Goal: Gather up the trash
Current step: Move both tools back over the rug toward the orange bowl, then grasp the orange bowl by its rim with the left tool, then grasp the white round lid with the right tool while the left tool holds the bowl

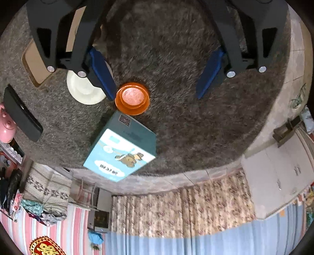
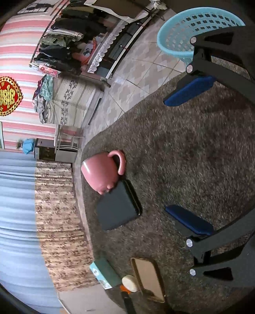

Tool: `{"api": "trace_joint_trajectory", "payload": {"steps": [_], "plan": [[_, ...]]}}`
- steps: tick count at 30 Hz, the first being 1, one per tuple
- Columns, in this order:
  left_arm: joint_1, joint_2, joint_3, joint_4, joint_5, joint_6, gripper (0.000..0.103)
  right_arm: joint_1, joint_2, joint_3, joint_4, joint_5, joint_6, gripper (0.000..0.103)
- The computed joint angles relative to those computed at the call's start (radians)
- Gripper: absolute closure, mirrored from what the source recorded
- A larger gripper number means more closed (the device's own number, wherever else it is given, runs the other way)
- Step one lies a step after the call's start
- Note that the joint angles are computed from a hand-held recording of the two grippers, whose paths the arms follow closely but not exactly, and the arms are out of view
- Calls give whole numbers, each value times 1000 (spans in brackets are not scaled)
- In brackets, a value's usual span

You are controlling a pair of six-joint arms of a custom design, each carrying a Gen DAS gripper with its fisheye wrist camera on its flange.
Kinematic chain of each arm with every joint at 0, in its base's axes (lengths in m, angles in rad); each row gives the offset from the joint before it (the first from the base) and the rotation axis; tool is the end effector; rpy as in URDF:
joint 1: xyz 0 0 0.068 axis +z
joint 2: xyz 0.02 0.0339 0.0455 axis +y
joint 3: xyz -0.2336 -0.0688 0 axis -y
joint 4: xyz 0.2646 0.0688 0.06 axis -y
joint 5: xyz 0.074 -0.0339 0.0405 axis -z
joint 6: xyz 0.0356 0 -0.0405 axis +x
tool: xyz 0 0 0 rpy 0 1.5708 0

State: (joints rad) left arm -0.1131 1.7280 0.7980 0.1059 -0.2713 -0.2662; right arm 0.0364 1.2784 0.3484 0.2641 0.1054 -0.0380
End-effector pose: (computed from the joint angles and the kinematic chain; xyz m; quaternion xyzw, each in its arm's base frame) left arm 0.3353 -0.0285 0.0885 -0.1197 0.9161 0.0555 0.3786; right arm 0.2450 0.0052 0.0934 -0.0104 0.8984 -0.0477 0.4365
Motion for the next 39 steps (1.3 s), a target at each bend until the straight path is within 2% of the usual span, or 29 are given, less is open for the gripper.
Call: {"api": "trace_joint_trajectory", "payload": {"steps": [3, 5, 7, 9, 13, 15, 19, 24, 28, 32, 35, 37, 39], "plan": [[9, 47, 38, -4, 35, 14, 23, 25, 33, 15, -1, 26, 4, 5], [11, 71, 57, -10, 50, 22, 30, 46, 47, 20, 0, 44, 7, 5], [19, 78, 60, -5, 81, 21, 31, 65, 53, 21, 3, 63, 1, 5], [31, 78, 51, 12, 110, 23, 38, 87, 60, 23, 6, 84, -7, 5], [35, 76, 35, 38, 153, 41, 59, 140, 55, 26, -8, 96, 5, 5], [35, 77, 34, 43, 168, 47, 64, 166, 43, 17, -6, 101, 16, 5], [43, 63, 12, 61, 192, 41, 64, 214, 19, 22, -29, 78, 61, 5], [52, -81, -116, 63, 151, 72, 64, 292, 59, 77, -29, 47, 128, 5], [79, -253, -278, 85, 103, 102, 64, 395, 202, 197, 3, 40, 172, 5], [148, -422, -433, 126, 74, 88, 64, 523, 370, 353, 38, 67, 205, 5], [201, -453, -468, 170, 73, 67, 64, 582, 492, 486, -7, 73, 207, 5], [224, -423, -463, 209, 63, 58, 64, 609, 566, 567, -38, 73, 215, 5], [257, -396, -462, 233, 98, 60, 64, 614, 619, 626, -60, 51, 234, 5]]}}
